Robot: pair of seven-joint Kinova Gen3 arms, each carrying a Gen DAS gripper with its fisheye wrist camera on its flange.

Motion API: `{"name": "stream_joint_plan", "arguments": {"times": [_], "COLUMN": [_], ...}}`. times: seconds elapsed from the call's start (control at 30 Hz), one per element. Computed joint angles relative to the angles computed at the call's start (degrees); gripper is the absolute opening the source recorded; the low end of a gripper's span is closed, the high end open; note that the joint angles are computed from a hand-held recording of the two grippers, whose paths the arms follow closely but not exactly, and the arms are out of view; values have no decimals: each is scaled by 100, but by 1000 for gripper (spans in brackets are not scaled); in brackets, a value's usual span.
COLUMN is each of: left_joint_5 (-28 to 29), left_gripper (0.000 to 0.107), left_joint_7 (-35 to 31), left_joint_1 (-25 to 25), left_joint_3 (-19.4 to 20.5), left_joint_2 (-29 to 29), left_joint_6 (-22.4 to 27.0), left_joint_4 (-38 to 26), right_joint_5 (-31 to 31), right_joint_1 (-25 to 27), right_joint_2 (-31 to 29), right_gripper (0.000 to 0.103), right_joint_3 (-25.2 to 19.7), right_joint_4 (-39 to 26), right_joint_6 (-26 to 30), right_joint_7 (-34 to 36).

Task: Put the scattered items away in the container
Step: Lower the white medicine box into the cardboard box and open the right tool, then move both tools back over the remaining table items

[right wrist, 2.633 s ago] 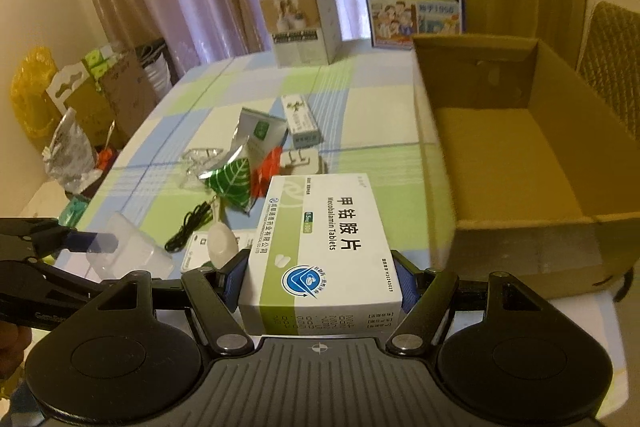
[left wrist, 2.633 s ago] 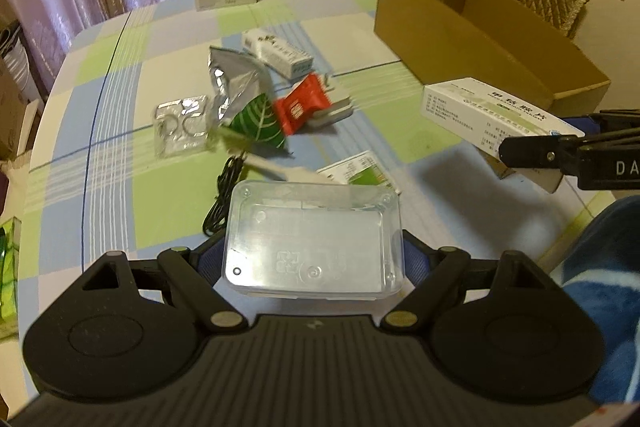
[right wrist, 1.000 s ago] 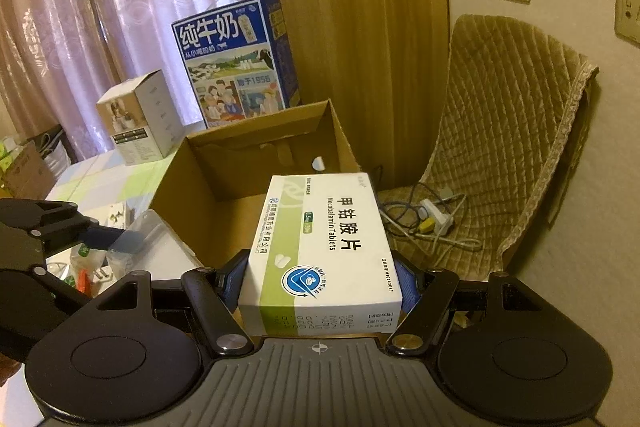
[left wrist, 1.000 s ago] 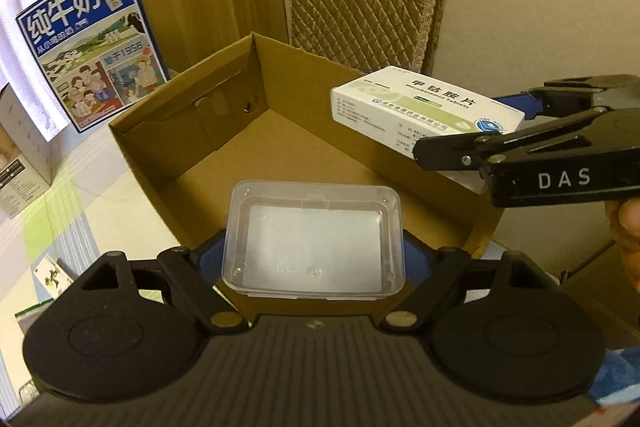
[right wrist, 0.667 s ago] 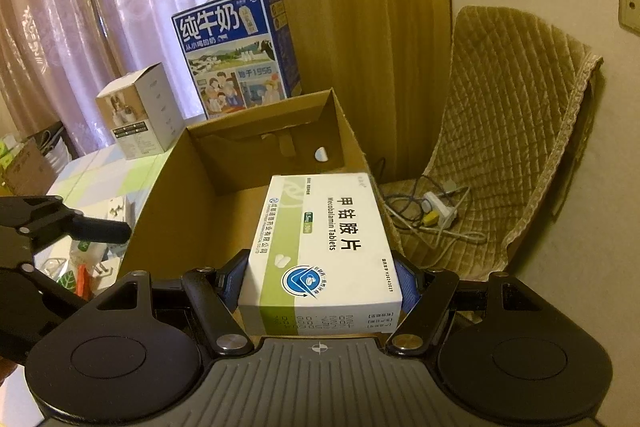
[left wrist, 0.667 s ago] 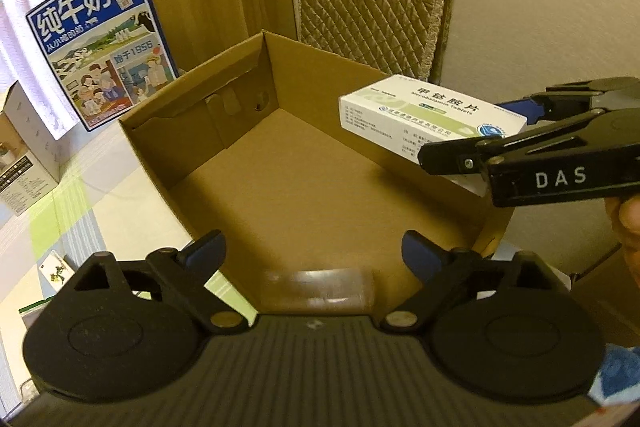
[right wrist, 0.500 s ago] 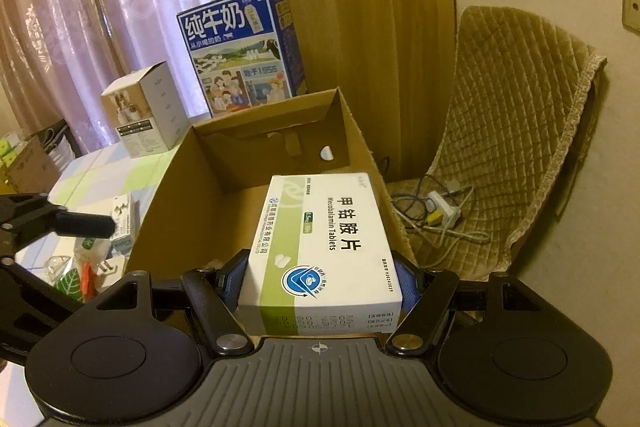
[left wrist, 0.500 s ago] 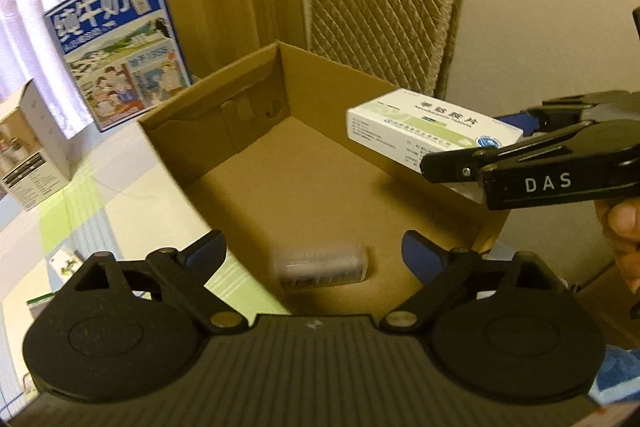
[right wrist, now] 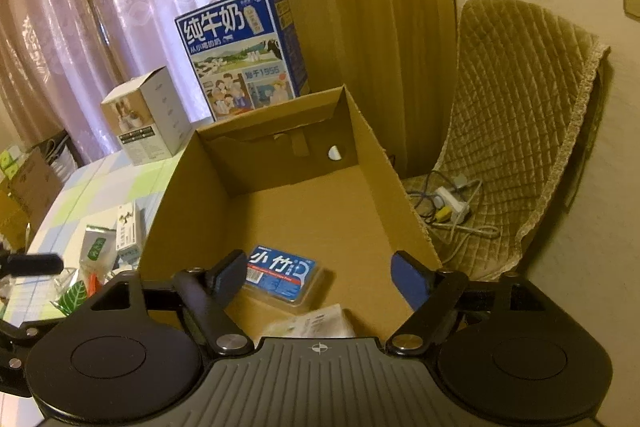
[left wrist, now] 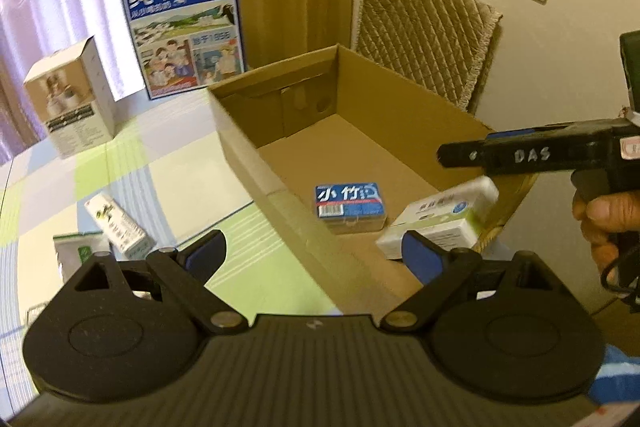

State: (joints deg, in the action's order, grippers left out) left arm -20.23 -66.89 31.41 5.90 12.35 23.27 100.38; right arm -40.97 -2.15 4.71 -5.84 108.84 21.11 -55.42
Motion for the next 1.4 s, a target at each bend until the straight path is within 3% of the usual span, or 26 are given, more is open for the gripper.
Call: {"name": "stream_joint_plan", "arguments": {"times": [0.33, 0.73, 1.07, 1.4], "left_joint_5": [-117, -738, -458, 382], "left_gripper": [93, 93, 93, 92], "left_joint_7": [679, 1730, 1737, 1024], "left_joint_1": [-90, -666, -1529, -2075], "left_joint_3": [-48, 419, 822, 747], "left_joint_2": [-451, -1478, -2673, -3612], "left_joint_6": [-67, 275, 848, 1142], "left_joint_4": [708, 1591, 2345, 2897], "right_joint_5": [-226, -181, 317, 909], "right_joint_1": [-190, -1198, -2132, -2592], "right_joint_2": [-502, -1335, -1763, -1694], "right_gripper": [84, 92, 96, 97], "right_joint_3": [228, 629, 571, 284], "right_joint_4": [396, 739, 999, 1177], "right_joint_6": [-53, 61, 124, 138], "right_joint_7": [39, -175, -690, -1189]}}
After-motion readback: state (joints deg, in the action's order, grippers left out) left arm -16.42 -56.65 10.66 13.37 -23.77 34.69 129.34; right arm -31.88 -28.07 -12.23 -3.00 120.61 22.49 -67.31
